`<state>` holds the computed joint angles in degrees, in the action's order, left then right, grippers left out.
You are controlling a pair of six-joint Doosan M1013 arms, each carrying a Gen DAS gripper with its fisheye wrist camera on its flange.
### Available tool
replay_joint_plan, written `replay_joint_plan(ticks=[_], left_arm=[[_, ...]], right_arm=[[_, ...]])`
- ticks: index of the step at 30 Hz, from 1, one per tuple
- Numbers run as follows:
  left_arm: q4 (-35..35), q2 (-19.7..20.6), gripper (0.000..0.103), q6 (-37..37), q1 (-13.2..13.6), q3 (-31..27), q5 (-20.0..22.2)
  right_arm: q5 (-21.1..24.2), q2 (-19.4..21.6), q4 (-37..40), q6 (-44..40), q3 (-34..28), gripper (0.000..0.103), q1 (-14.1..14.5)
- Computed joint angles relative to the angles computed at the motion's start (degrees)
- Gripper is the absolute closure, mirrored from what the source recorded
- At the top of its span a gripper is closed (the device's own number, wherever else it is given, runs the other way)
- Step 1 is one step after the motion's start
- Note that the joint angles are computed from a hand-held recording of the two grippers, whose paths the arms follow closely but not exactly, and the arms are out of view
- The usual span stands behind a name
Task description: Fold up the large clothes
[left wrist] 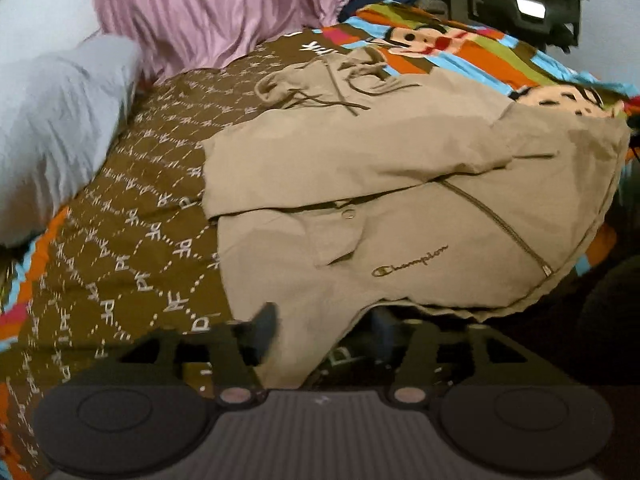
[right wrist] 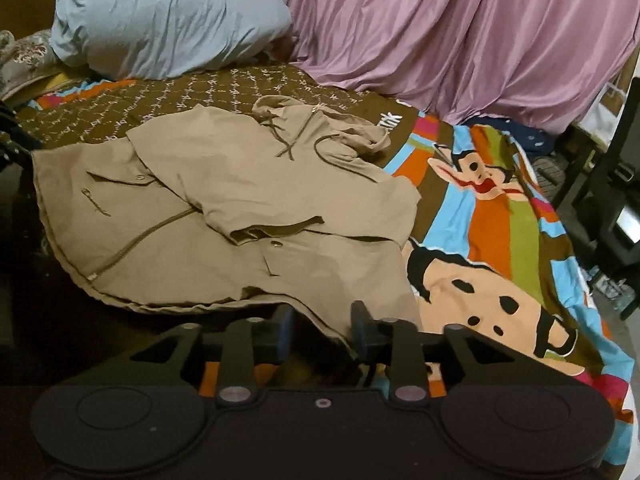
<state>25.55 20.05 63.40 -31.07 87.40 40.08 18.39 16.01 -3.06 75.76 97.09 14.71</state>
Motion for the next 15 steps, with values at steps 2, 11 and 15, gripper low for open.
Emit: replay_joint_plan(ticks=[2,11,15], left_arm=[[-1.87,-1.08,0.027,0.1,0.75,0.97,-0.94],[5.74,-2.04,0.005,-13.19,3.77,0.17,-2.04],[7.16,2.5,0.002,-16.27,5.74,-6.09,-2.63]], right_arm=[[1.36,-0.46,5.75,-5.47,-0.19,0.044,-0.89],[-0.33,-2.62,9.87,-8.14,-1.43,0.005,-4.57],[-4.06,0.96,10.21,-7.49,-5.7,0.001,-4.45]])
